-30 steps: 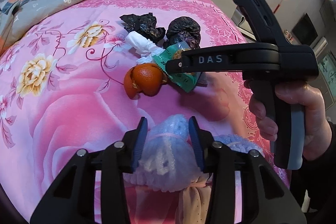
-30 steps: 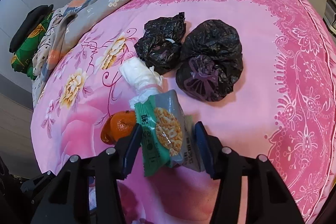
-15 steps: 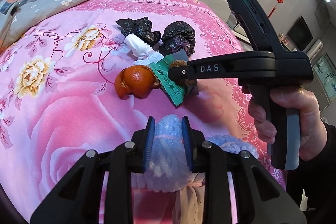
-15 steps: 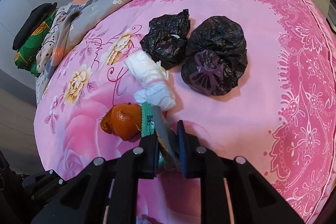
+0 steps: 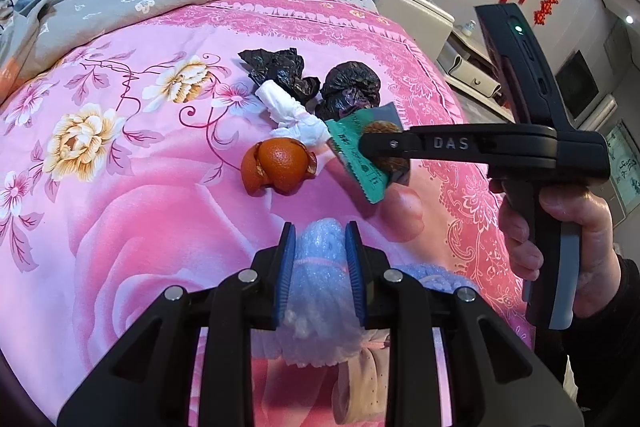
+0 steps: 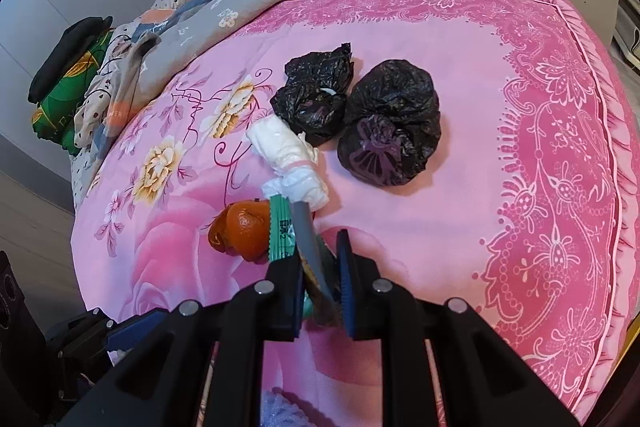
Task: Collect trash
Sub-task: 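Carry the bubble wrap and snack packet with both tools to the yellow bin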
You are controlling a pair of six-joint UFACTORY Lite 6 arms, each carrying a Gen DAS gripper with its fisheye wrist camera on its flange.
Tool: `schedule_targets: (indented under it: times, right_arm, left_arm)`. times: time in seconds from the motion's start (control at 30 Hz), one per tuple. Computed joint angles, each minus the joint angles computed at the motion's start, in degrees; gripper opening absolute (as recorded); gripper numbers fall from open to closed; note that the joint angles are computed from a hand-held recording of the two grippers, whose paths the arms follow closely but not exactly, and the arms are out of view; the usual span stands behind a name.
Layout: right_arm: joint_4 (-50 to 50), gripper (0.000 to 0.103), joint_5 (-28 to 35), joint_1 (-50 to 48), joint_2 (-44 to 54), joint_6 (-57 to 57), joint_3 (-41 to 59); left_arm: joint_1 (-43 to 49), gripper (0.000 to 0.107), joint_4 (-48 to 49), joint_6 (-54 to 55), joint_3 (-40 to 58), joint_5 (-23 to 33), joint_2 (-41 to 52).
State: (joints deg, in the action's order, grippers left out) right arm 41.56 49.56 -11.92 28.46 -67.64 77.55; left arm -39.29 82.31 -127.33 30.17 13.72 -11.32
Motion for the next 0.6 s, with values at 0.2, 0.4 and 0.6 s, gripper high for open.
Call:
schedule_targets:
  times: [0.2, 0.4, 0.6]
  right_arm:
    - [0.5, 0.014, 3.0, -2.7, -2.3, -0.9, 0.2]
    - [0.9, 0.014, 7.1, -6.0, -5.0, -2.2, 0.6]
    - [1.2, 0.014, 12.0, -10.7, -7.5, -3.6, 2.5]
  left_arm:
    - [-1.2, 0.024, -12.6, 12.1, 0.9, 3.5, -3.5]
    - [-4.6, 0.024, -21.4, 20.4, 3.4, 9.9, -7.0]
    - [-8.3, 0.024, -24.9, 23.5, 7.2, 16.4, -8.5]
